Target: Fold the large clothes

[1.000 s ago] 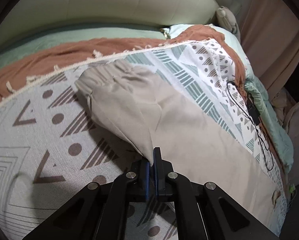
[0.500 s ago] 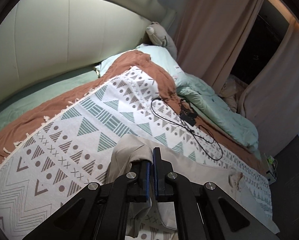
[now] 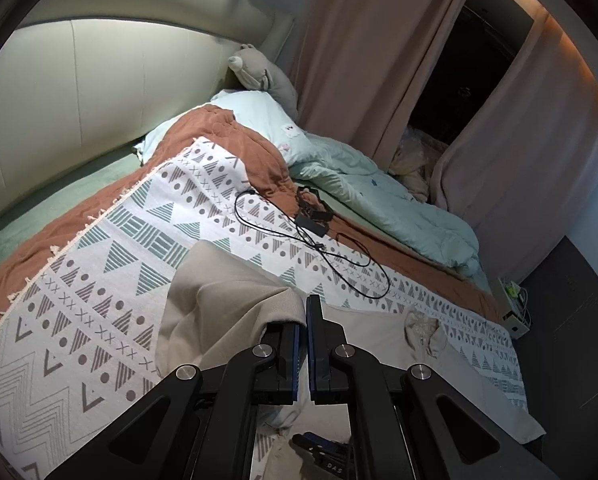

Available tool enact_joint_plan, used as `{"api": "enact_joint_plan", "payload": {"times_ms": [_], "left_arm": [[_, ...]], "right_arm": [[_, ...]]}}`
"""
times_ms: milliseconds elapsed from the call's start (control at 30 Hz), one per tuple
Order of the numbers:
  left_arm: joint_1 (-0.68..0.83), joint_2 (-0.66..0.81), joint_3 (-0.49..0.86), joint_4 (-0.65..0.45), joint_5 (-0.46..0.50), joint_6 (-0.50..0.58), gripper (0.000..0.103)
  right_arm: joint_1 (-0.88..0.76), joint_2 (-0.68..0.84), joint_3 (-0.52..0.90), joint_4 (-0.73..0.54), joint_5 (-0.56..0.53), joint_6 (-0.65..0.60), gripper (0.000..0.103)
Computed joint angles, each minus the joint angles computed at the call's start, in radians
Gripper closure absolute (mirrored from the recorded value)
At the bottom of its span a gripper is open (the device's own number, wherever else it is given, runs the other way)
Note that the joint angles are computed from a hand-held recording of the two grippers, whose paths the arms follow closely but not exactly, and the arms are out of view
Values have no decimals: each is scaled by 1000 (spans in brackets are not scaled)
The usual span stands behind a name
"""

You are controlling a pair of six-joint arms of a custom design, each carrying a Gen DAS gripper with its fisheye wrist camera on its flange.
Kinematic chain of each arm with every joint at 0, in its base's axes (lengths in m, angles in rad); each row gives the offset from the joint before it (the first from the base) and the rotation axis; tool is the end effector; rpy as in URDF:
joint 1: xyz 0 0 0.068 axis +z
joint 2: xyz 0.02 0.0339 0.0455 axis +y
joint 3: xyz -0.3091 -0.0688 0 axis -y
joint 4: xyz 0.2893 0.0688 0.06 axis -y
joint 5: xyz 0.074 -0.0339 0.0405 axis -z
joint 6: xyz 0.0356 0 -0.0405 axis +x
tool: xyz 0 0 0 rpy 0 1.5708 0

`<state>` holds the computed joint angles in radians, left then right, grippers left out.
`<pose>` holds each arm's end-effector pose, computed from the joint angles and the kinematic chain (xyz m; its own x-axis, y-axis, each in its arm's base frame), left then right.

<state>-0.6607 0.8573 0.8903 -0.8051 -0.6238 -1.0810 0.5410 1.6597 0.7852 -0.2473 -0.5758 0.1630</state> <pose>0.1538 -0.0932 0.3449 -0.4071 -0.5907 -0.6966 -0.4072 0.8001 -0.4405 0.2678 0.1835 0.1443 -0.8650 -0.3609 -0.3487 -0.5008 0.6646 0.5545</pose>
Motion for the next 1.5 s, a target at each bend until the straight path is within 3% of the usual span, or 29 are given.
{"api": "enact_joint_plan", "payload": {"times_ms": [33, 67, 100, 333, 533, 667, 800, 900, 967, 1033, 1067, 1100, 1167, 1333, 1500], "left_arm": [[-22, 19, 12, 4, -10, -7, 100], [-39, 38, 23, 11, -15, -14, 100], [-58, 59, 37, 20, -20, -20, 101], [-187, 256, 157, 80, -53, -36, 100], [-245, 439, 267, 142, -26, -15, 100], [-272, 572, 359, 157, -3, 1, 100], [-286, 694, 417, 184, 40, -40, 100], [-283, 784, 438, 227, 95, -72, 98], [-275, 843, 425, 302, 155, -82, 88], [-269, 901, 412, 382, 209, -89, 62], [-273, 934, 414, 417, 222, -96, 38], [-278, 959, 410, 454, 226, -104, 23], [-287, 995, 385, 547, 236, -119, 17], [-317, 1031, 335, 687, 255, -188, 16], [-378, 996, 228, 819, 181, -264, 8]], "right_arm": [[-37, -36, -18, -28, -32, -36, 67], [-72, -82, -40, -54, -41, -79, 47], [-111, -142, -65, -79, -41, -124, 40], [-522, -348, -54, -414, -109, -456, 40], [-900, -353, 33, -647, -190, -725, 40], [-1114, -258, 94, -775, -289, -889, 38], [-1142, -180, 148, -782, -310, -862, 38], [-1151, -157, 156, -701, -310, -790, 38], [-1158, -106, 186, -709, -328, -774, 38], [-1160, -68, 214, -708, -339, -754, 38], [-1174, -55, 225, -717, -340, -768, 38], [-1175, -49, 232, -715, -342, -764, 38], [-1188, -27, 251, -741, -354, -784, 38], [-1226, 1, 286, -733, -345, -783, 38], [-1248, 21, 308, -735, -347, -767, 38]]}}
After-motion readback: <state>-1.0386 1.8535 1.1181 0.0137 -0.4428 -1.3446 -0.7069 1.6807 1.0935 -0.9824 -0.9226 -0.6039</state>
